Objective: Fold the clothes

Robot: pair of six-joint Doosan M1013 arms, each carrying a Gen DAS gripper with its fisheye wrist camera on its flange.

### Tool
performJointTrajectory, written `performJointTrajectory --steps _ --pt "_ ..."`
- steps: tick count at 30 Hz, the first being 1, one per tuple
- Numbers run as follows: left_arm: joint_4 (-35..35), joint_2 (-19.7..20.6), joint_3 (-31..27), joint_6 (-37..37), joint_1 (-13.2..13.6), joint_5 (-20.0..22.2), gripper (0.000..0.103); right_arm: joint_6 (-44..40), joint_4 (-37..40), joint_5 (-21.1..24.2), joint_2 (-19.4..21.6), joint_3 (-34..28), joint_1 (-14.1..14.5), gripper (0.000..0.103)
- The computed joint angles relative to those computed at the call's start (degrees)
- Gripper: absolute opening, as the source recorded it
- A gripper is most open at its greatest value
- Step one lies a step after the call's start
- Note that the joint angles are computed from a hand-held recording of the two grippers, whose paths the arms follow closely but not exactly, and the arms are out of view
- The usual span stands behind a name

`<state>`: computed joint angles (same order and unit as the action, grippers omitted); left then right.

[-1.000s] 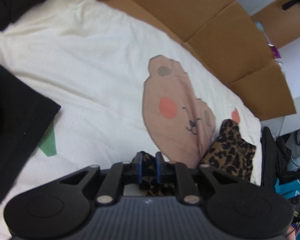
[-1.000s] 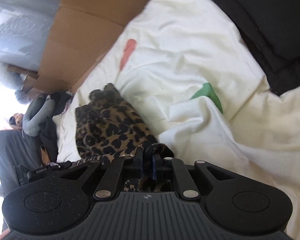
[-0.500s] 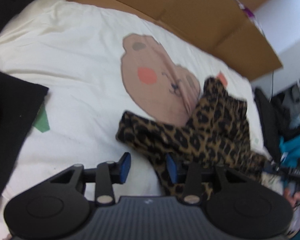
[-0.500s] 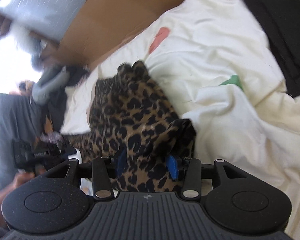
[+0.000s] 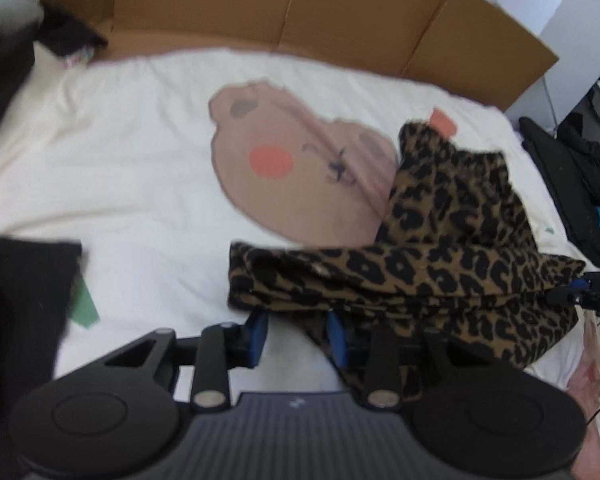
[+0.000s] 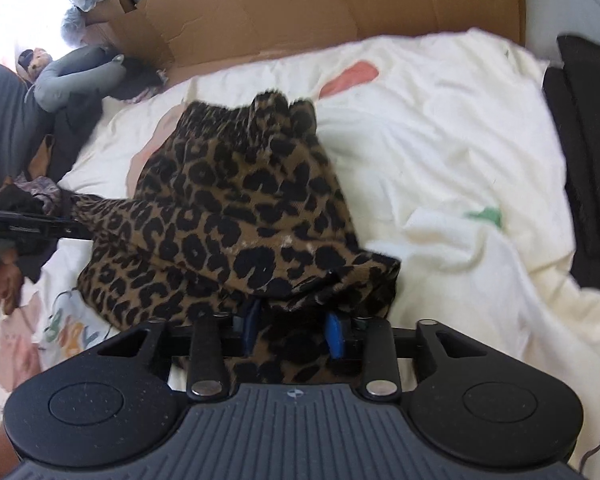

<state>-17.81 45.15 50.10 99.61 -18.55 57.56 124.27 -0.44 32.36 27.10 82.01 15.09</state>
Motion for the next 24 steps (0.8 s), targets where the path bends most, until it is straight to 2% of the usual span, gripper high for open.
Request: performJointTrajectory --steps 12,17,21,24 --pt "0.7 1.7 -2.8 -4.1 -0.1 -3.4 0.033 7.1 -7.8 -1.3 0.6 -1.3 -0.5 0.038" --pt "0.6 2.5 -4.6 -5.8 0.0 -3.8 0.033 12.2 -14.0 -0.5 0.7 -2.1 -0.6 0.038" --pt "1.1 3.4 -7.1 -5.7 0.1 -1.0 0.033 13.8 -16.3 0.2 0.3 -2.4 -0.9 0.038" --pt "2.0 4.1 -9.3 -3.9 0.2 1.8 0.033 9.3 -14.4 1.3 -0.3 -2.4 -1.3 0.039"
